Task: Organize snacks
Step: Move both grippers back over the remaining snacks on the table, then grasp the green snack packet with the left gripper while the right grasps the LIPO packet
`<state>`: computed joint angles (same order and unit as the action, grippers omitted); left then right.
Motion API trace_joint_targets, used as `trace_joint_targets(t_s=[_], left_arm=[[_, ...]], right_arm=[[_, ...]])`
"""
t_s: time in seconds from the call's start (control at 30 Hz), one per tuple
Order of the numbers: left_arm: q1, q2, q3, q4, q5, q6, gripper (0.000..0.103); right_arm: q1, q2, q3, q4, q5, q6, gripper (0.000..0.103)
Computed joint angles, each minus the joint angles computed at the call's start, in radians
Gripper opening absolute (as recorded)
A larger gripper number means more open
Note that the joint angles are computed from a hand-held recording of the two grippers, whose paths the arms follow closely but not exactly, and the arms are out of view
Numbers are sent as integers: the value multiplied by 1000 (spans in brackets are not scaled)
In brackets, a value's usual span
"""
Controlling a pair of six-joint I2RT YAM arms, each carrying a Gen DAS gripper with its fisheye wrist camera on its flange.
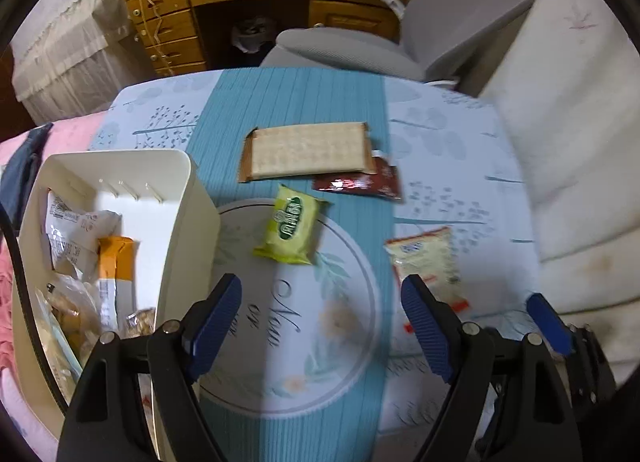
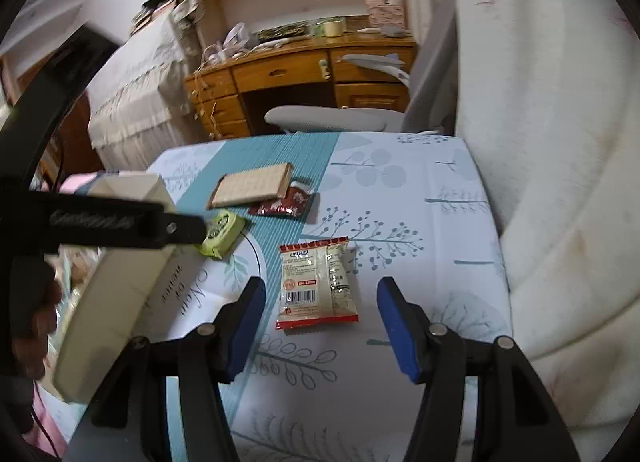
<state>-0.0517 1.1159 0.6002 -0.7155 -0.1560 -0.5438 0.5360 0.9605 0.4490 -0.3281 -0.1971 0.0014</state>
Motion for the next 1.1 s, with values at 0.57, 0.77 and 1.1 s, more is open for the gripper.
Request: trace_joint_targets(t_s=[0.57, 0.77, 1.1], left_arm=[[44, 292, -20, 271, -154, 13, 81], [11, 309, -26, 319, -198, 42, 79], [73, 342, -20, 335, -100, 86, 55]], right_arm=[[110, 281, -33, 235, 111, -39, 61], [131, 306, -35, 257, 119, -56, 61], [172, 348, -28, 282, 140, -41, 62]])
